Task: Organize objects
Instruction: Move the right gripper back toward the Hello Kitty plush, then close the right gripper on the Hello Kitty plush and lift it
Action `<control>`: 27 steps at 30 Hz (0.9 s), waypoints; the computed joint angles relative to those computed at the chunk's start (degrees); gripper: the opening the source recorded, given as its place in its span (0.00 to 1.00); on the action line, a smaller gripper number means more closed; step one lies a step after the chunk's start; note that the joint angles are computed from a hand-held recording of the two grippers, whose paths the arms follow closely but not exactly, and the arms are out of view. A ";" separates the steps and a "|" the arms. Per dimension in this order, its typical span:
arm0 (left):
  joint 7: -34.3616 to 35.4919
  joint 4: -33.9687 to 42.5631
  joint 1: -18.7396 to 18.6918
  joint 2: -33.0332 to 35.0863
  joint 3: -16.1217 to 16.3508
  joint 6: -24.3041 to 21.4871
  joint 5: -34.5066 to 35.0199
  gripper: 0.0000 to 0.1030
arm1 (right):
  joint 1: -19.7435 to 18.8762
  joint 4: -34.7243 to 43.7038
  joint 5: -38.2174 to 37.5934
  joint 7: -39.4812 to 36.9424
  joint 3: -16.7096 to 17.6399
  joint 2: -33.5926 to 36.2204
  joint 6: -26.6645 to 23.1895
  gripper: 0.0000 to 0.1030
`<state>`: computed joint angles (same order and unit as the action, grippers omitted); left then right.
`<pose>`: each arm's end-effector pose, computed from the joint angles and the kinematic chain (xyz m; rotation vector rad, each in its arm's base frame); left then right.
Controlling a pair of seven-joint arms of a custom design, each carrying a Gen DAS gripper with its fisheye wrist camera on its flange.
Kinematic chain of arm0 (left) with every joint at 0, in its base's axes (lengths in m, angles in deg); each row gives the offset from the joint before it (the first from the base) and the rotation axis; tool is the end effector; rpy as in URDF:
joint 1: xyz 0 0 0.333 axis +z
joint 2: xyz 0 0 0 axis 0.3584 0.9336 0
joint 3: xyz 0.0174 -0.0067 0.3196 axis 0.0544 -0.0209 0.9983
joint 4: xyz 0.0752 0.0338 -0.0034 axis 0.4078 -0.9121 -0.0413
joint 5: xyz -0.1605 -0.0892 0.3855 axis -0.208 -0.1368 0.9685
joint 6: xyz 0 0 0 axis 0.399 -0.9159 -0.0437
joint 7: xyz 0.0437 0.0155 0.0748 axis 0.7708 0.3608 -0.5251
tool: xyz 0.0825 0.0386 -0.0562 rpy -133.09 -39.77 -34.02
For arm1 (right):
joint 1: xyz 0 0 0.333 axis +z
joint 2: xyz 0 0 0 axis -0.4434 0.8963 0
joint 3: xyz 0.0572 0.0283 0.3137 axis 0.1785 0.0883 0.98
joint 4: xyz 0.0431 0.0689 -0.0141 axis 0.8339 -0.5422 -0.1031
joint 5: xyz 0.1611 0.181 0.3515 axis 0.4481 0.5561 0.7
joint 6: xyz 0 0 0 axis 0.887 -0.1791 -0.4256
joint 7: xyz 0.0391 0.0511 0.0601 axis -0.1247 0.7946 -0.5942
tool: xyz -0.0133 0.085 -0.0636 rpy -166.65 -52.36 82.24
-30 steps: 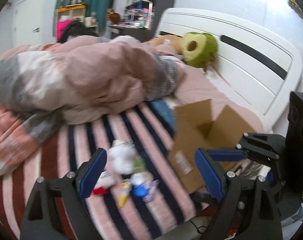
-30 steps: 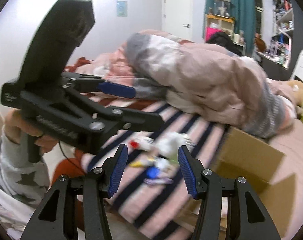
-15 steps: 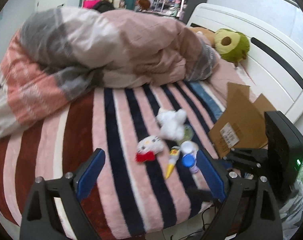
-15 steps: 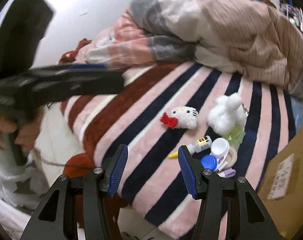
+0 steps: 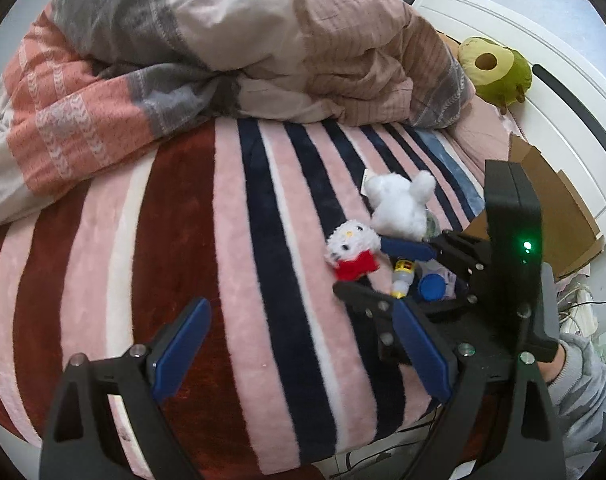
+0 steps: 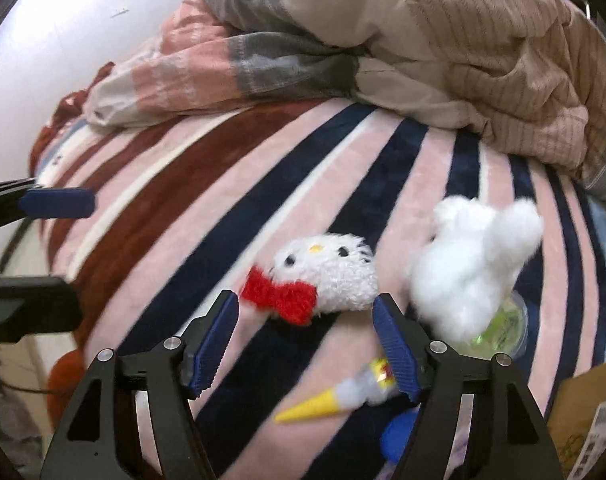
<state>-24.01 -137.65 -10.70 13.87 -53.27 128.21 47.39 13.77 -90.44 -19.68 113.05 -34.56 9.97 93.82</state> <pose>0.4515 -0.4422 0.3059 -1.8636 2.1327 -0.9034 0.5065 0.3615 0.2552 -2.1937 1.3331 -0.3292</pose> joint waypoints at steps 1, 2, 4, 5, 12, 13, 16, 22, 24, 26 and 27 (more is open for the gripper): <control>-0.18 -0.15 0.05 0.00 0.10 0.13 -0.06 0.88 | 1.41 0.35 -0.21 0.60 -1.56 0.42 0.18 0.65; -0.27 -0.28 0.11 -0.04 0.18 0.21 -0.11 0.88 | 2.52 0.67 -0.38 1.03 -2.80 0.82 0.25 0.65; -0.90 -0.58 -0.09 -0.30 0.52 0.14 0.24 0.88 | 6.05 1.83 -1.27 2.09 -6.67 2.09 -0.01 0.65; -1.26 -0.74 -0.16 -0.46 0.67 0.18 0.52 0.88 | 7.48 2.29 -1.69 2.58 -8.20 2.57 -0.18 0.65; -4.15 -1.78 -0.13 -1.99 0.67 -0.08 2.85 0.88 | 9.29 2.75 -2.68 2.21 -10.08 3.62 1.21 0.35; -4.78 -1.88 -0.17 -2.25 0.67 -0.21 3.32 0.88 | 9.40 2.67 -2.62 1.75 -10.18 3.52 1.22 0.31; -6.06 -2.01 0.04 -2.88 0.40 -0.35 4.73 0.88 | 6.84 2.09 -1.90 0.05 -7.50 2.71 1.74 0.29; -10.13 -2.56 0.50 -4.31 -0.04 -0.55 8.40 0.88 | 3.78 3.08 -0.04 -1.81 -4.25 2.53 0.88 0.62; -10.65 -2.73 1.03 -4.61 -0.60 -0.77 8.92 0.88 | 1.99 4.40 0.23 -2.44 -2.40 3.37 0.42 0.62; -10.72 -2.95 1.53 -4.89 -1.17 -1.10 9.02 0.88 | 0.15 5.78 0.35 -3.26 -0.34 4.39 -0.08 0.60; -10.71 -2.99 1.77 -4.93 -1.43 -1.34 8.92 0.88 | 1.42 6.20 0.13 -2.89 -1.55 4.81 -0.25 0.56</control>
<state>-34.72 -140.63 -8.94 8.94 -54.70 126.87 56.31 15.19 -84.24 -19.54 110.16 -36.11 14.78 93.57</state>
